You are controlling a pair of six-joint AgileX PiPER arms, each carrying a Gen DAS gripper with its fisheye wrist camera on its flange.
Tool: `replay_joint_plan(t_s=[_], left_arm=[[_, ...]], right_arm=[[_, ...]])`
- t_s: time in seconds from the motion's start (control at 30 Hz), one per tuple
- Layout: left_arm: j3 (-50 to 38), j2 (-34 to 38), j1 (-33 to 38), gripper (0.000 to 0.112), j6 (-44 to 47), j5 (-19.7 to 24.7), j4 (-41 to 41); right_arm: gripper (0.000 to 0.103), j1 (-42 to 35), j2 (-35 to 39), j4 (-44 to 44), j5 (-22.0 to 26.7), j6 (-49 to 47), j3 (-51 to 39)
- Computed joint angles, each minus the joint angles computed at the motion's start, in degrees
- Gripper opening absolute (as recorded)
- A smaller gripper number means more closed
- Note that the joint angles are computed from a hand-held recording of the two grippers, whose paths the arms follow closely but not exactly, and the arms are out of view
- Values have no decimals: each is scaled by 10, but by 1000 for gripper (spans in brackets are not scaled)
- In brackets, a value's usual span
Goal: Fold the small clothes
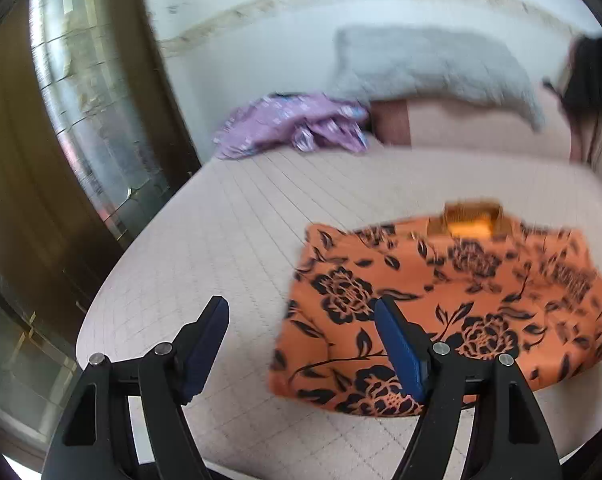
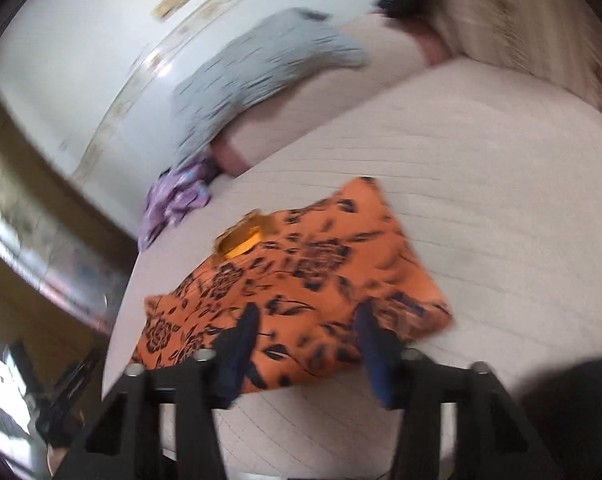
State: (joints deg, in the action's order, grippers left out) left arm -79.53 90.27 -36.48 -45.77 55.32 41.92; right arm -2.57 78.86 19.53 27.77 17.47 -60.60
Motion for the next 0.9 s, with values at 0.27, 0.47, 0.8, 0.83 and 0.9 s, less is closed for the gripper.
replay_joint_plan(t_s=[0.27,0.47,0.8,0.83,0.9], left_arm=[[-40,112,19,76,57,17,-70],[-27,112,6,76,40,26,-58],[-82,52,-90,76,-19,53,34],[-94,55,-99,76,-21,57,39],[-123,66,-109,76,-14,65,37]], right_arm=[[41,28,221,65,81,-100,-163],[42,25,227,88,69,-134,-160],[43,-53,160,209,24,-214,-108],[43,-58,157,216,26,-216,-107],[43,-69,154,235,30,-225,-103]])
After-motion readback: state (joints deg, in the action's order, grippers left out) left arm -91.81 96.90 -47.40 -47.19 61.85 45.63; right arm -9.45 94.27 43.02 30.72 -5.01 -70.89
